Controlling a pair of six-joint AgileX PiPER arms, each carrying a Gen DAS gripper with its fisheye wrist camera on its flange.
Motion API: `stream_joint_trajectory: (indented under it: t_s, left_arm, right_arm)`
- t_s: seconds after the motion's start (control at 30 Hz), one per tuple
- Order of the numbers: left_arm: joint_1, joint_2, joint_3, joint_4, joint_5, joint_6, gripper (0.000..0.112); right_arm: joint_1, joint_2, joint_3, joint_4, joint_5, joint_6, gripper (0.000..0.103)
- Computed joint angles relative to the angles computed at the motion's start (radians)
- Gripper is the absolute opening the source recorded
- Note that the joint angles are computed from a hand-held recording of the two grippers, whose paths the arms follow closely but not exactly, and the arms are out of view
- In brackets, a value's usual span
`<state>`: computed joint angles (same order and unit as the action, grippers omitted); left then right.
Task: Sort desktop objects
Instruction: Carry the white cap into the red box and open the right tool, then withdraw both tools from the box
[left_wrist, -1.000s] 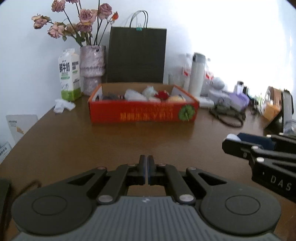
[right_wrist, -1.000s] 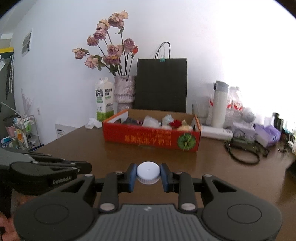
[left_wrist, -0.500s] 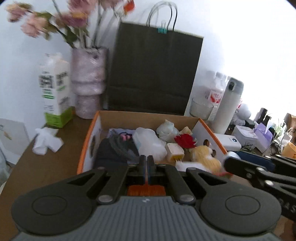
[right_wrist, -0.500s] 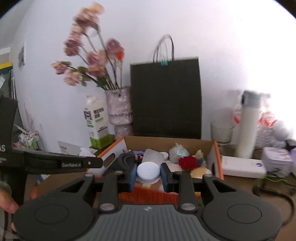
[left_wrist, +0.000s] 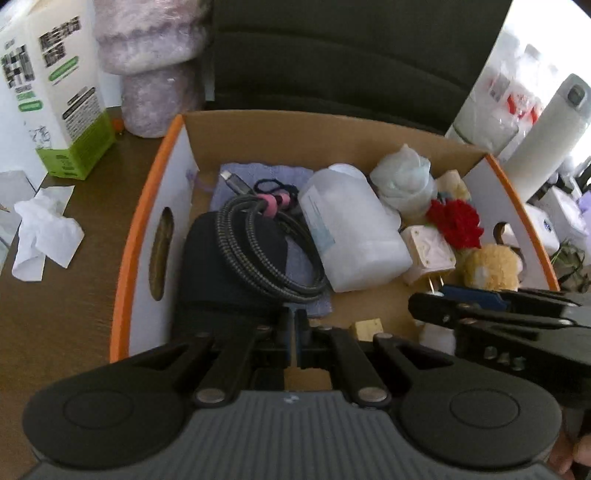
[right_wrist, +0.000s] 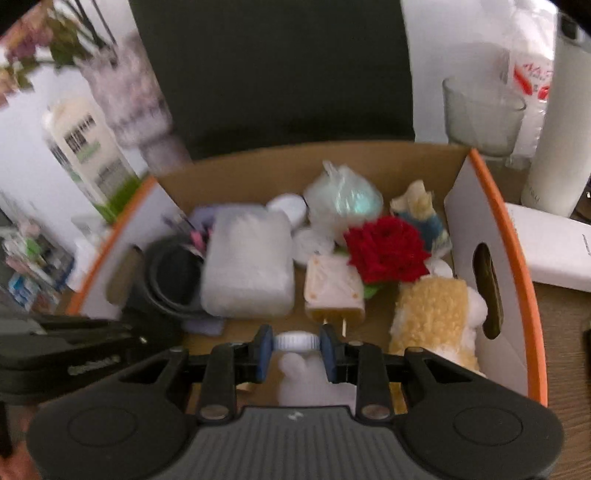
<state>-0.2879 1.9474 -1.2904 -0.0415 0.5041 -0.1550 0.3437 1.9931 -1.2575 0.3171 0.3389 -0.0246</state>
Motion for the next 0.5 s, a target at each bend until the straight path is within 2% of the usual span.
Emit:
stream_joint_trajectory:
  t_s: [0.07,0.1,0.13,0.17,0.23,0.27,0.3,0.37,0.43,0.5]
  left_arm:
    - [-0.004,-0.001,-0.015,0.007,0.025,-0.014,0.009]
    - [-0.005,-0.011,-0.012,-0.006,0.028,0.007,0.021]
    - [-0.002,-0.019,-0.010,-0.030,0.026,0.041,0.044]
    - [-0.002,-0.048,0.019,-0.050,0.002,0.070,0.051]
    - [-0.011,-0.095,0.060,-0.028,-0.032,0.062,0.069]
    - [-0.009,-0.119,0.074,-0.037,-0.035,0.071,0.074]
    - [-0.003,-0.138,0.079,-0.053,-0.026,0.079,0.086]
    - [0.012,-0.182,0.101,-0.111,-0.020,0.109,0.093]
    - [0.018,-0.229,0.130,-0.149,-0.028,0.124,0.103]
    - [-0.006,-0.275,0.167,-0.042,-0.045,-0.008,0.103]
  right_arm:
    - [0.011,0.007,-0.017,-0.090,0.017,0.084,0.032]
    - [0.013,-0.002,-0.012,-0.109,0.017,0.102,0.035]
    - [0.012,-0.020,0.005,-0.101,0.007,0.094,0.044]
    - [0.013,-0.050,0.035,-0.100,-0.015,0.089,0.051]
    - [0.011,-0.110,0.088,-0.126,-0.052,0.106,0.053]
    - [0.004,-0.143,0.112,-0.123,-0.059,0.098,0.056]
    - [0.000,-0.180,0.142,-0.132,-0.074,0.104,0.058]
    - [0.001,-0.247,0.188,-0.232,-0.082,0.194,0.074]
    - [0.008,-0.311,0.230,-0.350,-0.079,0.294,0.083]
    - [0.017,-0.362,0.263,-0.431,-0.076,0.370,0.085]
